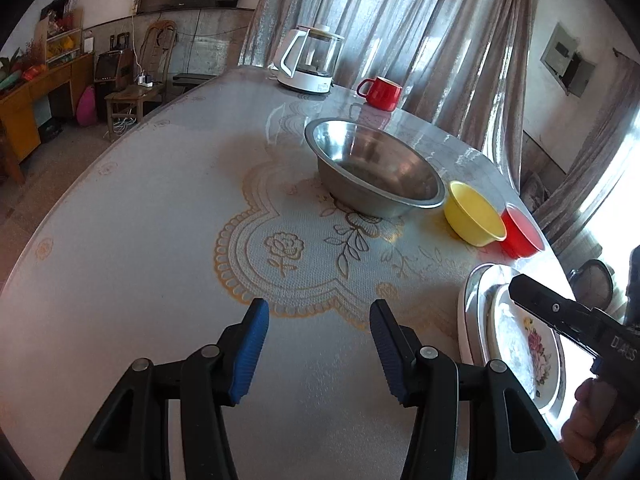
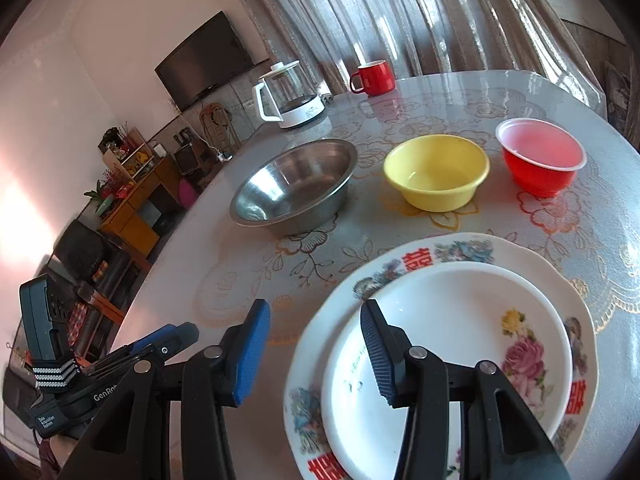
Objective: Organize plates and bowls
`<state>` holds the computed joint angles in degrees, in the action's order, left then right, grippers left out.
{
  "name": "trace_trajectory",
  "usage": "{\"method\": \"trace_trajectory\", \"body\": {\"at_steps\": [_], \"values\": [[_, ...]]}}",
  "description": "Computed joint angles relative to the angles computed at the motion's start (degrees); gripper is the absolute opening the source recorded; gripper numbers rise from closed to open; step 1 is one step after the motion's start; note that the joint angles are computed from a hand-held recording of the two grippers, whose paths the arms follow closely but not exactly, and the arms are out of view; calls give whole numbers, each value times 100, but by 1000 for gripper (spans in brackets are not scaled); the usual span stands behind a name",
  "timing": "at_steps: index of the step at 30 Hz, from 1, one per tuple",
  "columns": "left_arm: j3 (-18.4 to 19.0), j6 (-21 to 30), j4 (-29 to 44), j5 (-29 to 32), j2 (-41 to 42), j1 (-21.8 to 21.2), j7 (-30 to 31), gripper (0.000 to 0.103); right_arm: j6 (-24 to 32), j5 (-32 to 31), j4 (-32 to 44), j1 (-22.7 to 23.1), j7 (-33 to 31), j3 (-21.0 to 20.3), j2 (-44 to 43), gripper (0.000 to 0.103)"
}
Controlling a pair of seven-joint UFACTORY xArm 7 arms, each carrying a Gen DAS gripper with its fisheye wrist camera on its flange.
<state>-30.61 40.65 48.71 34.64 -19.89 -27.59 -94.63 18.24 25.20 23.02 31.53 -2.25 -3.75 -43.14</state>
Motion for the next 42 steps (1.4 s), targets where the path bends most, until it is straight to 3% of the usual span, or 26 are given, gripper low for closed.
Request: {"method": "trace_trajectory", "body": {"at_steps": [9, 17, 23, 25, 26, 27, 28, 34, 42], "values": [[404, -441, 115, 159, 259, 373, 311, 54, -155, 546, 1116, 404, -565, -324, 1510, 48], [711, -892, 538, 550, 836, 661, 265, 54, -3, 1227, 2100, -50, -976, -107, 2721, 47], [1063, -965, 1056, 769, 1534, 477, 401, 52, 172, 1706, 2677, -434, -1141, 125, 3392, 47], [1209, -1066, 1181, 809, 1752, 353, 514, 41, 233, 1766, 2814, -575, -1148, 239, 3552, 47], [1291, -1231, 1196, 836, 1816, 301, 562, 32, 291, 1730, 2960, -662, -1121, 296, 3710, 40], [1344, -1242, 1238, 835, 1853, 238, 607, 26, 353, 1550, 3020, -764, -966, 383, 3784, 27], [1369, -1146, 1295, 881, 1877, 168, 607, 26, 429, 1410, 3091, -853, -855, 466, 3857, 26], [1454, -1137, 1071, 964, 1626, 2, 522, 26, 390, 1133, 2957, -1178, -804, 879, 3701, 24], [1003, -808, 430, 692, 742, 50, 344, 27, 594, 1446, 2503, -1046, -1048, 907, 3131, 24]]}}
